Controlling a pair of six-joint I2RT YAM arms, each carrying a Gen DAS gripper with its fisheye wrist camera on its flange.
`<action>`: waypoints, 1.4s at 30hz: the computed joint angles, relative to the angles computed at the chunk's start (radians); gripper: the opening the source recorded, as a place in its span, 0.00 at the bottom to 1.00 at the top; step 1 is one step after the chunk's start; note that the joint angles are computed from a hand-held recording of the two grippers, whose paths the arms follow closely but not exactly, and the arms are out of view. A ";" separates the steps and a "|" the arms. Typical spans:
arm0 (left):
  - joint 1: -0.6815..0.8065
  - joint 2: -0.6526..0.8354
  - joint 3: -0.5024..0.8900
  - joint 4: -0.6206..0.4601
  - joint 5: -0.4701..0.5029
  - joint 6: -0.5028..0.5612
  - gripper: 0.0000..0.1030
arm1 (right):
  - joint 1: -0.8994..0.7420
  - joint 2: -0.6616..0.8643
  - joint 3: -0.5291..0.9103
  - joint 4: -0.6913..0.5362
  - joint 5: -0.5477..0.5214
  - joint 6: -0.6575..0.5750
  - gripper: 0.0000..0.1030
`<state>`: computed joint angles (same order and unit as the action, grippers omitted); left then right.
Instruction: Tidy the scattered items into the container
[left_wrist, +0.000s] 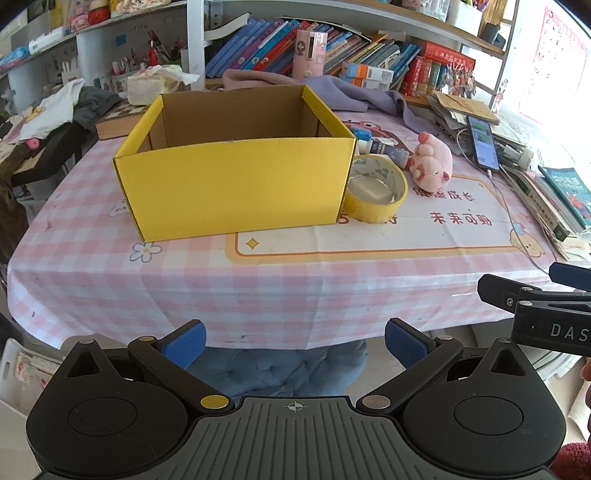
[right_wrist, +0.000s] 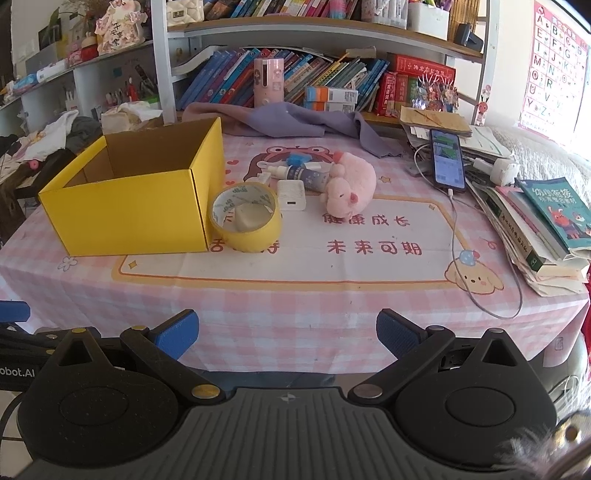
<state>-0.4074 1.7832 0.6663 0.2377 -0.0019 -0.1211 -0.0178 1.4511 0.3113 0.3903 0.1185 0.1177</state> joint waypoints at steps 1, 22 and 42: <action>0.001 0.002 0.003 -0.002 0.001 -0.001 1.00 | -0.002 0.004 0.003 -0.003 -0.003 0.001 1.00; 0.015 0.031 0.028 -0.039 0.022 0.017 1.00 | 0.017 0.056 0.034 -0.021 0.017 -0.001 1.00; 0.032 0.003 0.006 0.028 0.049 0.087 1.00 | -0.030 0.077 0.073 -0.036 -0.034 -0.084 1.00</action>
<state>-0.3753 1.7859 0.6726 0.2658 0.0473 -0.0344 -0.0474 1.5280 0.3846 0.3544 0.0848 0.0333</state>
